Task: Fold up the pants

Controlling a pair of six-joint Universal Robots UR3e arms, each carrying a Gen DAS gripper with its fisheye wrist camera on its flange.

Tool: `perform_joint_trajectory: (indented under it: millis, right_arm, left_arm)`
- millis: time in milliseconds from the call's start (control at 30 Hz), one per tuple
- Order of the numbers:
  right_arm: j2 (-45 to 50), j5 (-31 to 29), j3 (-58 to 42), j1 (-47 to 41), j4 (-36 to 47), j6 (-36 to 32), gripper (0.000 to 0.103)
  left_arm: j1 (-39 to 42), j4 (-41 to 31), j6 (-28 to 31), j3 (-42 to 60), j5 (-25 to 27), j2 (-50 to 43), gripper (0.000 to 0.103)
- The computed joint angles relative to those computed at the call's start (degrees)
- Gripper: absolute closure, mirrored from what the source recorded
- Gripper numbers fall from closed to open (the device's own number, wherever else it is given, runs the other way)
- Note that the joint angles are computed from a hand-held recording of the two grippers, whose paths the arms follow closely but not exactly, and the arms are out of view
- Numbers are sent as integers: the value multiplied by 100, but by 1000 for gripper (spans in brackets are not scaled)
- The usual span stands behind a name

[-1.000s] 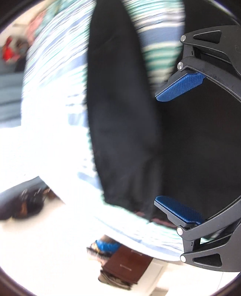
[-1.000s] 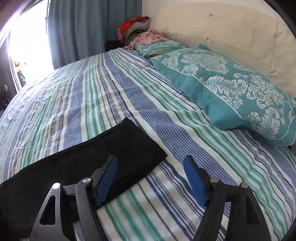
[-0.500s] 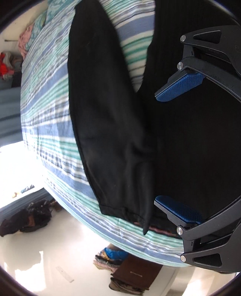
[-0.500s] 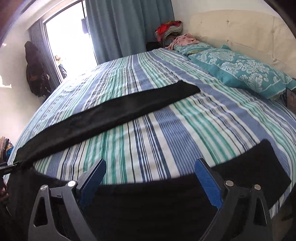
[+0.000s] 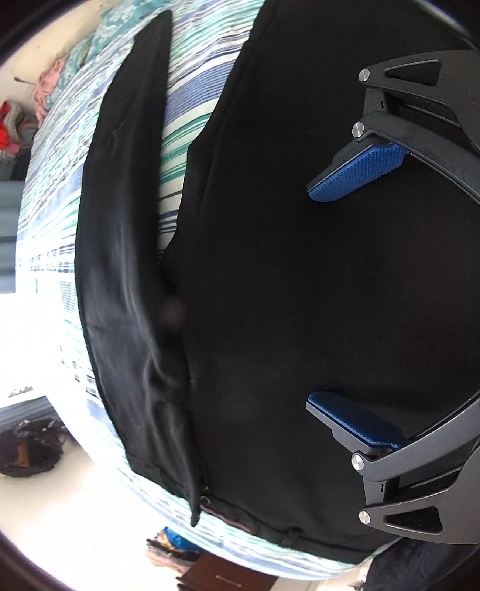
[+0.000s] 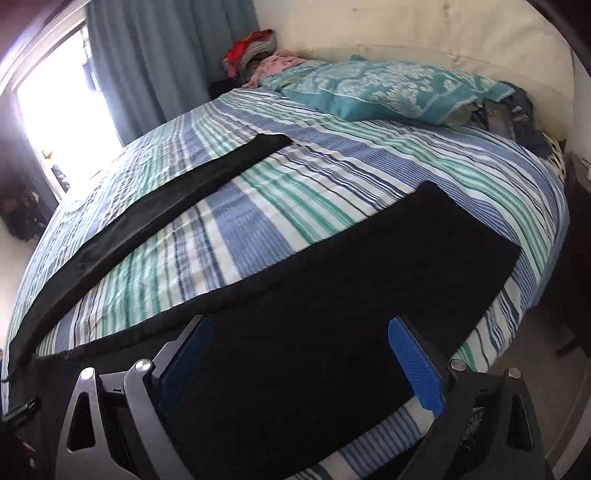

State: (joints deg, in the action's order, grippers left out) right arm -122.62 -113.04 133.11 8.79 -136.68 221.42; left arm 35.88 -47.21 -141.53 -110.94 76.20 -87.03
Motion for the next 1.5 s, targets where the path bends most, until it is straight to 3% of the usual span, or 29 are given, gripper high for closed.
perform_joint_trajectory:
  millis: [133,233,367,500,667,833,1000,1033,1100,1167,1267,1433,1500]
  right_arm:
    - [1844,-116,-870,1124,-1263,-502,7]
    - [2859,266,-1454,1612,-1893,-1194,7]
    - [3627,705,-1930,1891,-2098,-1798,7]
    - [3764,1046,-1871,1785,-2097,-2054,7]
    - [3602,1266,-1604,1523,-2246,-1819,7]
    - [3516,1387,-1554,1279,-2235,-1716,7]
    - [3375,1594,-1605,1061,-2171,-1793,7]
    - [3309,1690,-1631,961,-2157,-1874,7]
    - [3304,1908,-1819,658,-2110,-2137,7]
    - [3585,2003,-2369,309,-1853,-2550,7]
    - [4613,2116,-4080,-150,-957,-3064,7]
    - [6778,3070,-7080,-741,47,-3655,7]
    - [7593,3553,-8280,-1050,958,-3826,7]
  left_arm:
    - [-106,233,-8,-137,113,58,0]
    - [-93,-609,22,395,83,3,1]
    - [157,-1370,196,943,-406,-2,1]
    - [52,-1293,99,1869,-530,-565,1]
    - [-528,-783,-787,3660,-261,-2013,1]
    - [-1059,-904,-1531,5883,225,-3774,1]
    - [-1266,-415,-1557,6314,1269,-4871,0]
    - [-1147,-355,-1437,6078,1125,-4907,1]
    - [-741,20,-1630,5444,219,-4622,0]
    - [-709,-98,-1661,5538,152,-4690,0]
    - [-775,231,-1663,5328,244,-4654,0]
    - [-747,377,-1662,5157,186,-4569,0]
    - [-722,473,-1645,5018,164,-4502,0]
